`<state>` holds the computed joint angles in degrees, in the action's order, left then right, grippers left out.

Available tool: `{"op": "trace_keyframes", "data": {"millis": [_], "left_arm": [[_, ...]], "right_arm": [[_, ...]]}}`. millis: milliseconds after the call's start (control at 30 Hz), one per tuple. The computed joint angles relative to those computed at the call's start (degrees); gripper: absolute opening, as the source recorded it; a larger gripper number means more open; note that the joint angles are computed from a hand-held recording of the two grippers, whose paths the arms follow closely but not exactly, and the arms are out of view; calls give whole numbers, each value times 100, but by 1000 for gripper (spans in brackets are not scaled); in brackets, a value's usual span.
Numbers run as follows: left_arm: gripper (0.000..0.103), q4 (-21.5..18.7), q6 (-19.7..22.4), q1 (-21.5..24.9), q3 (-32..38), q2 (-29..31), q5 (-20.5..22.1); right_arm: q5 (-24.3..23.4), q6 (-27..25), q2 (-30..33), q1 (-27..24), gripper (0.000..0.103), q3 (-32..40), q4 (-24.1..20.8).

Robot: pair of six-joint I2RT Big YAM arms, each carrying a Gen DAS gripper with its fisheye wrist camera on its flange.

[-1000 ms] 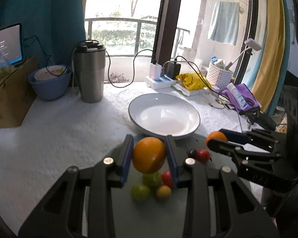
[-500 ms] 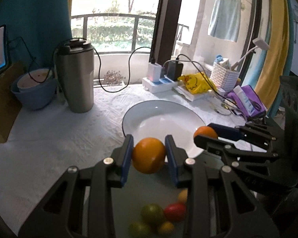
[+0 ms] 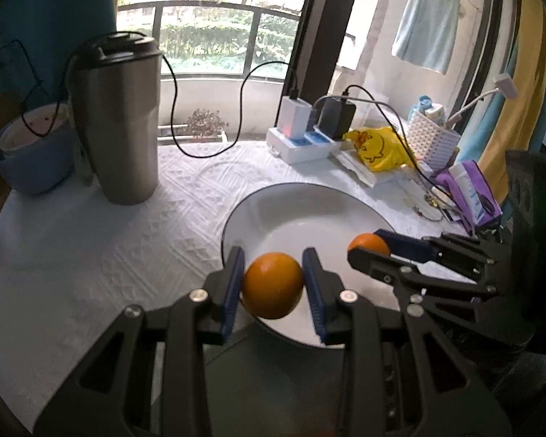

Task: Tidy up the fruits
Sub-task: 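Carry both oranges over the white plate and open both tools, then move both open tools back over the fruits on the tray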

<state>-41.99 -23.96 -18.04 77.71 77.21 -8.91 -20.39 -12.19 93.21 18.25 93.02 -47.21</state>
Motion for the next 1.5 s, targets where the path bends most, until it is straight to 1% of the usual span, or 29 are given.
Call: {"op": "trace_keyframes", "data": {"millis": [200,300,333,367,433,500,533,1000,1267,1500], "left_arm": [[35,-72,-45,80,160,185,122],[35,-182,-92,90,251,243,94],[35,-196,-108,92,260,245,95],[35,-180,-116,90,249,223,103],[36,-172,-101,77,252,194,93],[44,-125,-78,54,240,134,59],[45,-94,-80,40,226,96,36],[45,-155,-172,-271,-48,-491,-407],[46,-239,-315,-495,-281,-823,-675],[46,-367,-521,-728,-543,-1096,-903]], "right_arm": [[67,22,137,-4,35,93,-25],[28,49,153,-19,36,128,-34],[29,57,142,-20,39,125,-18],[60,68,107,-19,48,97,31],[92,102,54,-25,53,60,92],[117,130,-10,-39,54,22,115],[128,140,-38,-46,54,4,128],[233,182,-705,-146,54,-543,215],[212,173,-1148,-203,54,-938,278],[159,197,-1430,-268,54,-1285,308]]}}
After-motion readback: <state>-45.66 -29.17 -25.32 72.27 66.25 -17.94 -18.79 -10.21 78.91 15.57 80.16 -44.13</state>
